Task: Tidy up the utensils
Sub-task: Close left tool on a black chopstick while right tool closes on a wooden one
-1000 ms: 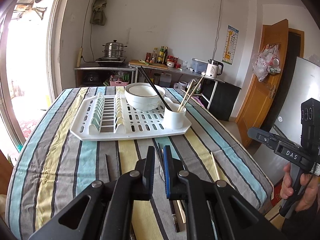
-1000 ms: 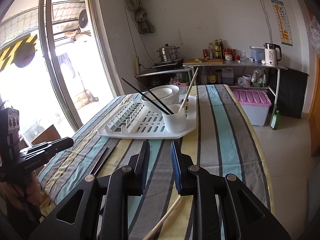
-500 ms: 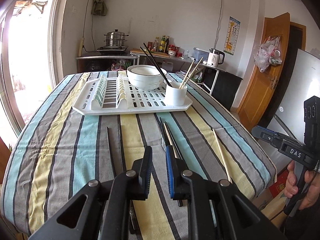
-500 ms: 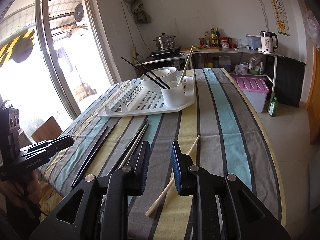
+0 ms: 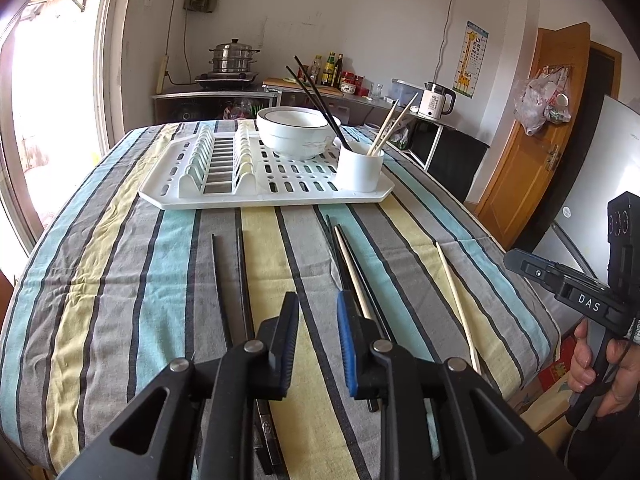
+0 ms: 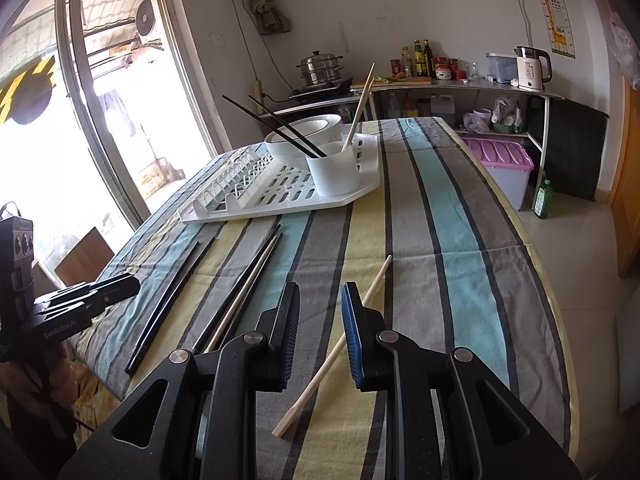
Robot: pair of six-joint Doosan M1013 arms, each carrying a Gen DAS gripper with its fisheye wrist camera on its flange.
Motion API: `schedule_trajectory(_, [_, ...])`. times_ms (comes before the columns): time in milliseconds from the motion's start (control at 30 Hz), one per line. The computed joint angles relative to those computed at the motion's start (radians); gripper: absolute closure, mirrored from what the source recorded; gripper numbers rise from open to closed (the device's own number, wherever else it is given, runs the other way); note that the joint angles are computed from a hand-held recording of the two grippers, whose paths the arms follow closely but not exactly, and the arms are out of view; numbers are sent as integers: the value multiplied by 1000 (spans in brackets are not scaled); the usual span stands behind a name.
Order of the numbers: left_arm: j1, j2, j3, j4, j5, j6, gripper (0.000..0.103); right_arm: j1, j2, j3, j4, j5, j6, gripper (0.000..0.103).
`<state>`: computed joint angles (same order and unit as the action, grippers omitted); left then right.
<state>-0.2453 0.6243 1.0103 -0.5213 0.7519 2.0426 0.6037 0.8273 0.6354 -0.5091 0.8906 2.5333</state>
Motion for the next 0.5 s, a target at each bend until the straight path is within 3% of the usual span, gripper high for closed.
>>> schedule_trajectory(233, [-18,70,-123,105,90,-86,82,-16,43,-70,36,70,-31,81])
schedule_trajectory(500, [-44,217,-383,180,277,-145,82,-36,118,-199,82,194,-76,81])
